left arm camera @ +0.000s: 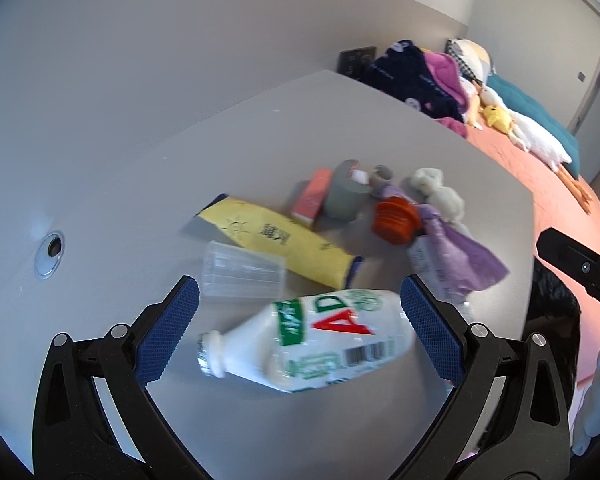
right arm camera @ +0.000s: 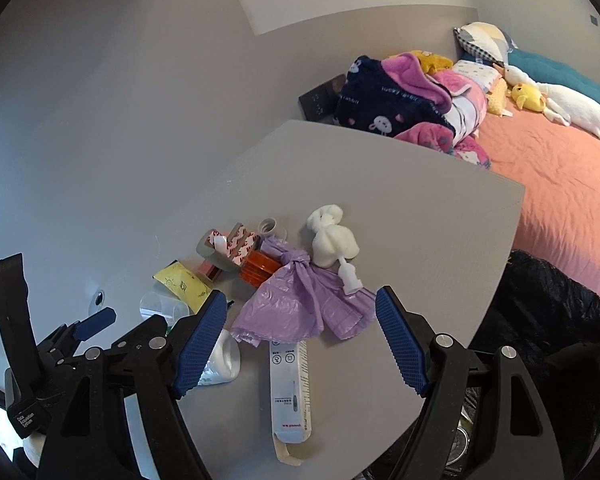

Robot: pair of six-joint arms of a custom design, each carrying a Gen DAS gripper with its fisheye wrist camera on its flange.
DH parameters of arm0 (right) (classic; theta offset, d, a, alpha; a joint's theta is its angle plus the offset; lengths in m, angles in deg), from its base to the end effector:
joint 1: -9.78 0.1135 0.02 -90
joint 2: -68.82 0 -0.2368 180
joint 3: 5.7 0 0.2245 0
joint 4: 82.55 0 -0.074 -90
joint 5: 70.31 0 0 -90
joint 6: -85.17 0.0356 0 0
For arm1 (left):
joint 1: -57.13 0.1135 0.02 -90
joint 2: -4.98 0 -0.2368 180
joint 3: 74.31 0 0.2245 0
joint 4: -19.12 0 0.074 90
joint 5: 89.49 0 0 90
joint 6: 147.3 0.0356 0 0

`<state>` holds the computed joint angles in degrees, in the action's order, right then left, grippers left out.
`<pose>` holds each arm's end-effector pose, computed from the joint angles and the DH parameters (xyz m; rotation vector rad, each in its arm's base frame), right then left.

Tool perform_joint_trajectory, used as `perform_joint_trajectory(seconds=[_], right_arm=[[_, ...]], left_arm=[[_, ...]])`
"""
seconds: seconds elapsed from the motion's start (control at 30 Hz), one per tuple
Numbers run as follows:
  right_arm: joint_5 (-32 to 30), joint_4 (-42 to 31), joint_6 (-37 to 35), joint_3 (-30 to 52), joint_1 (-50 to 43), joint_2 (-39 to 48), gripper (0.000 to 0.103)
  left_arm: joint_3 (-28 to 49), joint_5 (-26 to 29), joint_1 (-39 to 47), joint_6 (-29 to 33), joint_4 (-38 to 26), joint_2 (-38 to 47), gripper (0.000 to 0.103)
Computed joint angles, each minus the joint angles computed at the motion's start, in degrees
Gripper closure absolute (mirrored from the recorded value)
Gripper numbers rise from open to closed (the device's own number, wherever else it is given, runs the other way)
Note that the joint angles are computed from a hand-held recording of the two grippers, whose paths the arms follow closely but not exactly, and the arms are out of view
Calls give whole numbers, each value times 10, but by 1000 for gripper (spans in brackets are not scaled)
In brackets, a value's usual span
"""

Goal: Collect trash
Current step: 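Move both tools back over the table toward the remaining trash, then grasp the clear plastic cup with left tool while right tool grasps purple bag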

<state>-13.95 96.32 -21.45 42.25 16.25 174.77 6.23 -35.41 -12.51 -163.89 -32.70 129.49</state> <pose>0.2534 0.0486 0.0618 -0.6980 2.3845 0.6851 0.1258 -0.2790 0.0505 -0.7576 2.3976 0.1539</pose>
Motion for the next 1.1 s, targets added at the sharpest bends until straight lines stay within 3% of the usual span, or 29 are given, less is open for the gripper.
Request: perform_joint_trajectory(seconds=[0.17,0.5,0.6,0.7,0.8,0.87,0.93,1.0,1.1], right_arm=[[29,31,28,16,41,49,26],[83,56,68,68,100,134,28],[95,51,72,87,109,159,33],[104,36,69,107,115,179,43],[103,16,64,127,120,198,60],[94,14,61,130,118,203,69],[91,19,55,125,120,197,84],[88,25,54,118,119,190,90],[71,31,55,111,113,180,95]], left_arm=[[-63,19,17,0,57,-10,7],[-134,72,72,61,168,-2,14],[-143,82,78,66,185,3,16],[-152,93,80,74,201,7,19],[-158,102,84,83,217,11,21],[-167,108,86,90,239,12,29],[-180,111,86,94,263,8,34],[-178,107,83,94,255,8,42],[-193,103,80,86,267,-2,43]])
